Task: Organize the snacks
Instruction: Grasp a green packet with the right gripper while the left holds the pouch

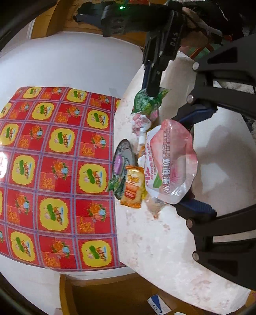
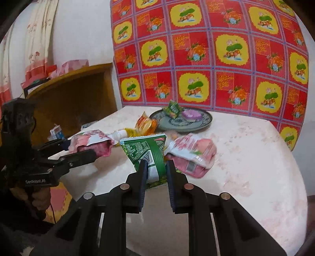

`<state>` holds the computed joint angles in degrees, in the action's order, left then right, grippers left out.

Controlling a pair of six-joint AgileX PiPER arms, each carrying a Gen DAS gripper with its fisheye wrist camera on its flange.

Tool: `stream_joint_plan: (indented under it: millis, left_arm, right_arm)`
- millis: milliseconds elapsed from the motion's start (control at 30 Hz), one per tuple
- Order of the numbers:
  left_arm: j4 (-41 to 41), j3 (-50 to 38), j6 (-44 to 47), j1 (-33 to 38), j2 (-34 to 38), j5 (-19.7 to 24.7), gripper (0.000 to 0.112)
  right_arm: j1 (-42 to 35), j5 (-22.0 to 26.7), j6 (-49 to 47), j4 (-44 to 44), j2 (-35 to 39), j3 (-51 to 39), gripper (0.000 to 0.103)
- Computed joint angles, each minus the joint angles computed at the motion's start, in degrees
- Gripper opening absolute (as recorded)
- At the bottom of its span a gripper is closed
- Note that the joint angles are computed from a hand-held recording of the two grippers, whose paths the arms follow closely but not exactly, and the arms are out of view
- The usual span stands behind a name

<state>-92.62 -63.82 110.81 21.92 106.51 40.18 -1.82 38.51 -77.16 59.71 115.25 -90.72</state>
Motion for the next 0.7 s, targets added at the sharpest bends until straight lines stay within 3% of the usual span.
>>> stream_joint_plan:
  millis: [267, 500, 700]
  left_arm:
    - [-4.9, -3.5, 3.1, 0.4, 0.2, -0.5, 0.069]
    - [1.6, -10.2, -2.8, -1.8, 1.6, -5.2, 0.069]
    - [4.0, -14.6, -3.7, -3.7, 3.2, -9.4, 0.069]
  right_arm:
    - [-1.4, 3.0, 8.2, -5.1, 3.5, -12.2, 0.021]
    - [0.2, 6.9, 19.5, -15.7, 9.8, -28.0, 0.021]
    - [1.6, 8.4, 21.0, -19.6, 13.5, -37.2, 0.021]
